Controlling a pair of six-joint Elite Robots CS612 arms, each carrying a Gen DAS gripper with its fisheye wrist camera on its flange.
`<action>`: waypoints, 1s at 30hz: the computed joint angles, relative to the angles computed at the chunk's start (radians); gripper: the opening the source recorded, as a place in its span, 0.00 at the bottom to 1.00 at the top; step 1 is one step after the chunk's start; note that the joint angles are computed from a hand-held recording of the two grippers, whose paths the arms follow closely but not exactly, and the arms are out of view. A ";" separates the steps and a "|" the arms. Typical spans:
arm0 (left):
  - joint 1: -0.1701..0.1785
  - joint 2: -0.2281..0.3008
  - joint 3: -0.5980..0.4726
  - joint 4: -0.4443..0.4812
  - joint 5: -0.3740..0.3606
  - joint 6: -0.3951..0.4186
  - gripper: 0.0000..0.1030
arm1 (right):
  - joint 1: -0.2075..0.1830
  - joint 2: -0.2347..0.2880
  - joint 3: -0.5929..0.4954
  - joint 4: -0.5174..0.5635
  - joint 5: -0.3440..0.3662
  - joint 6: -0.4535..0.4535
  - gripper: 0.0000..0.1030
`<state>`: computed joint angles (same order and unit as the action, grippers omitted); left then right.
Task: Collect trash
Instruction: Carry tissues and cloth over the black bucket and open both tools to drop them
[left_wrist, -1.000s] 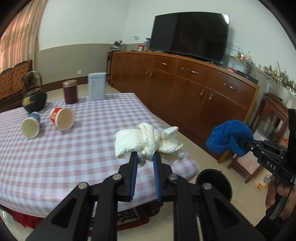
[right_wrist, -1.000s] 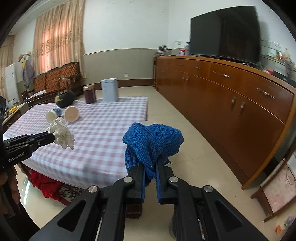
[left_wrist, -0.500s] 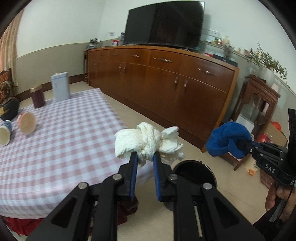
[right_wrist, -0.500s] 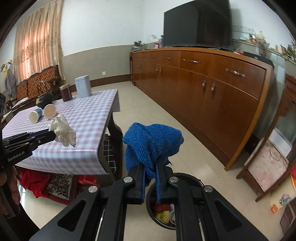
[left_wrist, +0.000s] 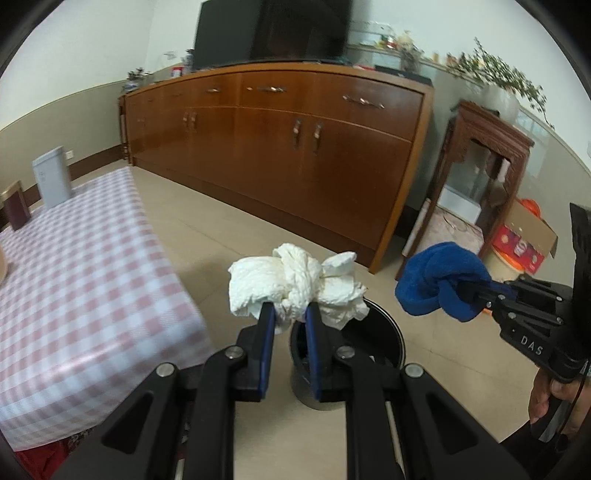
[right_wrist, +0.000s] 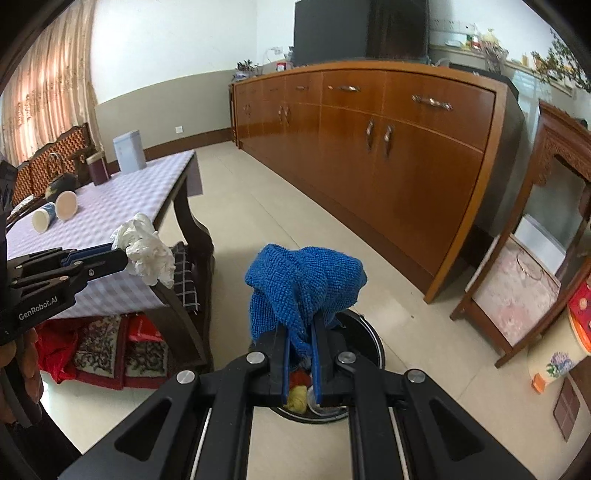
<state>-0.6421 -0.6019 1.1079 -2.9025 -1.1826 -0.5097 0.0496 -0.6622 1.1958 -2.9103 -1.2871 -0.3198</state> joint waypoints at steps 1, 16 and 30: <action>-0.001 0.010 -0.016 0.011 -0.010 0.007 0.17 | -0.003 0.003 -0.002 0.008 -0.005 0.000 0.09; 0.004 0.145 -0.231 0.203 -0.150 0.072 0.17 | -0.024 0.077 -0.082 0.159 -0.030 -0.071 0.09; 0.019 0.273 -0.445 0.410 -0.212 0.103 0.17 | -0.021 0.203 -0.257 0.368 -0.026 -0.272 0.09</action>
<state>-0.6233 -0.3294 0.6628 -2.4926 -1.3950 -0.4069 0.0282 -0.4593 0.9387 -2.5422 -1.3136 -0.5914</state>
